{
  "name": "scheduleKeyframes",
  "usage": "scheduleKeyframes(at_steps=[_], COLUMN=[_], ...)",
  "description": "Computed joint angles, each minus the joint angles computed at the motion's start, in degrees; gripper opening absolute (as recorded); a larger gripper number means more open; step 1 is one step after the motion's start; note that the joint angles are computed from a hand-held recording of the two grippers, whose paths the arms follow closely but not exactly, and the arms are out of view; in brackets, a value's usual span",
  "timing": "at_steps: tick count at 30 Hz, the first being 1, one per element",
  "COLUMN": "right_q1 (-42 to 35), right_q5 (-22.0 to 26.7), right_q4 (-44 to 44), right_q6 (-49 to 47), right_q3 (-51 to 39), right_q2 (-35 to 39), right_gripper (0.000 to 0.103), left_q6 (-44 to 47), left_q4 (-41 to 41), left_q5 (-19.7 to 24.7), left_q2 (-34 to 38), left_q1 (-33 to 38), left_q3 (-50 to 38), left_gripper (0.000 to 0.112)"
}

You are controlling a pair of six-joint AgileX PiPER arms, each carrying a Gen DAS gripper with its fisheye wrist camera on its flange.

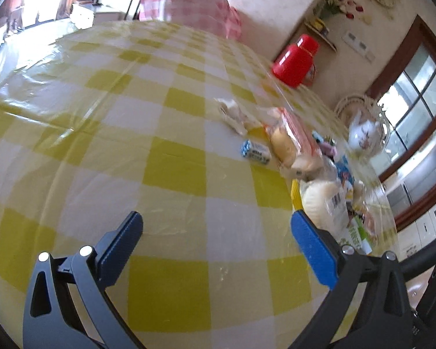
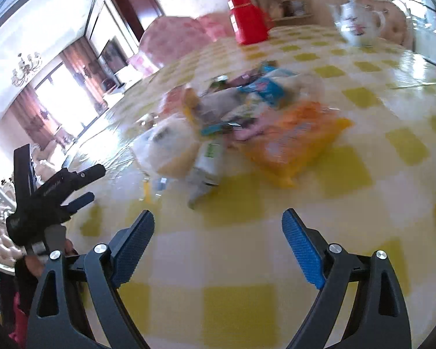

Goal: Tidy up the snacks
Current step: 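Grasp the green-and-white packet with the right gripper while the left gripper grasps the clear-bagged bun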

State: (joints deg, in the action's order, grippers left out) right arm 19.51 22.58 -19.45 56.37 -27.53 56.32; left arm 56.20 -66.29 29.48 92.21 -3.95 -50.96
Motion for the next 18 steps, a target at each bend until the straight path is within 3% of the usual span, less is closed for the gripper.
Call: scheduleKeyframes(at_steps=[3, 5, 9, 11, 13, 16, 18], right_q1=[1.6, -0.2, -4.4, -4.2, -2.1, 1.9, 2.7], right_q5=[1.7, 0.7, -2.6, -3.7, -3.6, -0.8, -0.1], right_q4=[-7.5, -6.2, -1.0, -3.0, -9.4, -17.7, -18.7], right_q6=[6.7, 4.5, -2.4, -1.4, 4.6, 14.1, 16.4], right_q3=[-5.8, -8.2, -9.7, -8.3, -5.9, -1.6, 1.8], right_q2=[8.9, 13.5, 18.2, 16.4, 12.9, 5.6, 0.7], right_gripper=[0.065, 0.063, 0.037, 0.030, 0.029, 0.029, 0.029], left_q6=[3.4, 4.4, 8.0, 10.6, 11.7, 7.1, 4.1], left_q4=[-3.5, -4.2, -6.0, -7.1, -5.7, 0.4, 4.0], left_q5=[-1.0, -0.7, -2.1, -3.4, -3.2, 0.2, 0.7], left_q2=[-1.0, -1.3, -2.4, -3.2, -3.7, -2.1, -0.7], left_q1=[0.2, 0.5, -0.6, -1.8, -3.0, -4.9, -7.4], left_q3=[1.2, 1.3, 2.2, 2.9, 2.8, 0.2, -1.5], left_gripper=[0.102, 0.102, 0.102, 0.102, 0.102, 0.102, 0.102])
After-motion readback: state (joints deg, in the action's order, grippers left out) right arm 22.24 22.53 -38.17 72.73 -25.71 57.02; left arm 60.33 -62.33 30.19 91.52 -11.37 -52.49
